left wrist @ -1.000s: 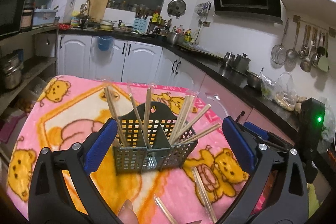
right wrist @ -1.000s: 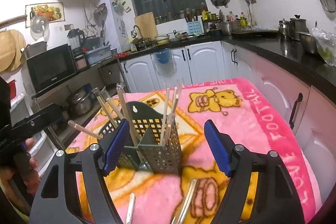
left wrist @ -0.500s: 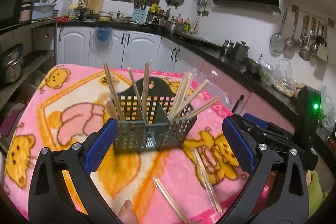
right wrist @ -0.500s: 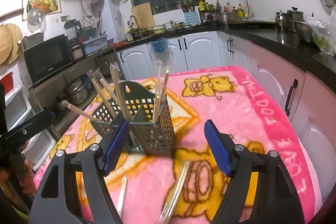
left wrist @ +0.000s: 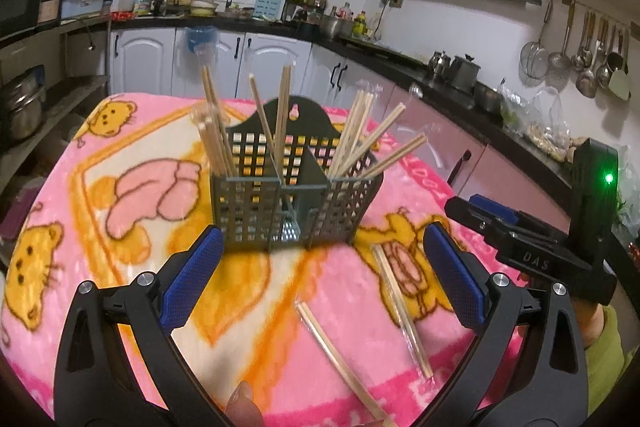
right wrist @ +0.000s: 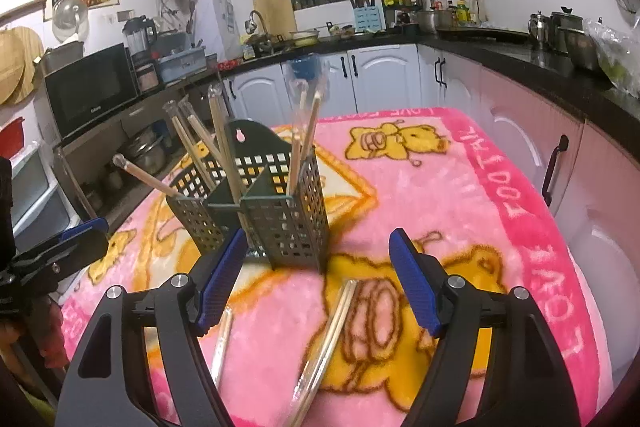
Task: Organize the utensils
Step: 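Move both open tools back down toward the wrapped chopsticks on the blanket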
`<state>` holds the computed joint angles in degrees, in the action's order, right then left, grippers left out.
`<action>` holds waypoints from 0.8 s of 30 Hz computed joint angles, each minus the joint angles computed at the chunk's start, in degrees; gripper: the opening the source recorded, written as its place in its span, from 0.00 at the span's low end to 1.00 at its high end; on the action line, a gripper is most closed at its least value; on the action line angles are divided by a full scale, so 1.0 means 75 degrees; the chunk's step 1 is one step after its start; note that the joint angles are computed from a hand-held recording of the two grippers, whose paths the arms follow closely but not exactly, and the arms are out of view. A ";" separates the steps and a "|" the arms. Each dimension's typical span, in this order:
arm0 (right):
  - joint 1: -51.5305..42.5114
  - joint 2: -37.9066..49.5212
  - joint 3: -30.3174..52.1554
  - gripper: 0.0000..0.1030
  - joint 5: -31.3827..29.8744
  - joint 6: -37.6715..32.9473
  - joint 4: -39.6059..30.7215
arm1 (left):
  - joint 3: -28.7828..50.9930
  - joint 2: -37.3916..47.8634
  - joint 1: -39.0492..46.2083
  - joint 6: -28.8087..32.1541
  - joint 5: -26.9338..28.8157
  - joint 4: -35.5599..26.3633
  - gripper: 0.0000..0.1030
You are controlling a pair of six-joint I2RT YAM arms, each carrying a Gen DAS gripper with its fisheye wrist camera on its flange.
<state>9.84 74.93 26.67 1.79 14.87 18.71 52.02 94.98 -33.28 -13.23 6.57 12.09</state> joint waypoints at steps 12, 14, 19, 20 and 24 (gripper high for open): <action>-0.0126 0.0421 -0.0023 0.69 -0.0205 -0.0137 0.0044 | -0.0046 0.0543 -0.0133 -0.0096 -0.0041 -0.0180 0.90; -0.0188 0.0494 -0.0026 0.69 -0.0279 -0.0156 0.0029 | -0.0035 0.0654 -0.0143 -0.0096 -0.0051 -0.0221 0.90; -0.0369 0.0877 0.0043 0.69 -0.0530 -0.0237 0.0029 | 0.0000 0.0901 -0.0158 -0.0086 -0.0117 -0.0321 0.90; -0.0407 0.1000 0.0076 0.69 -0.0581 -0.0251 0.0025 | -0.0004 0.0945 -0.0162 -0.0077 -0.0121 -0.0326 0.90; -0.0523 0.1433 0.0229 0.69 -0.0892 -0.0314 0.0017 | 0.0034 0.1257 -0.0147 -0.0086 0.0007 -0.0439 0.89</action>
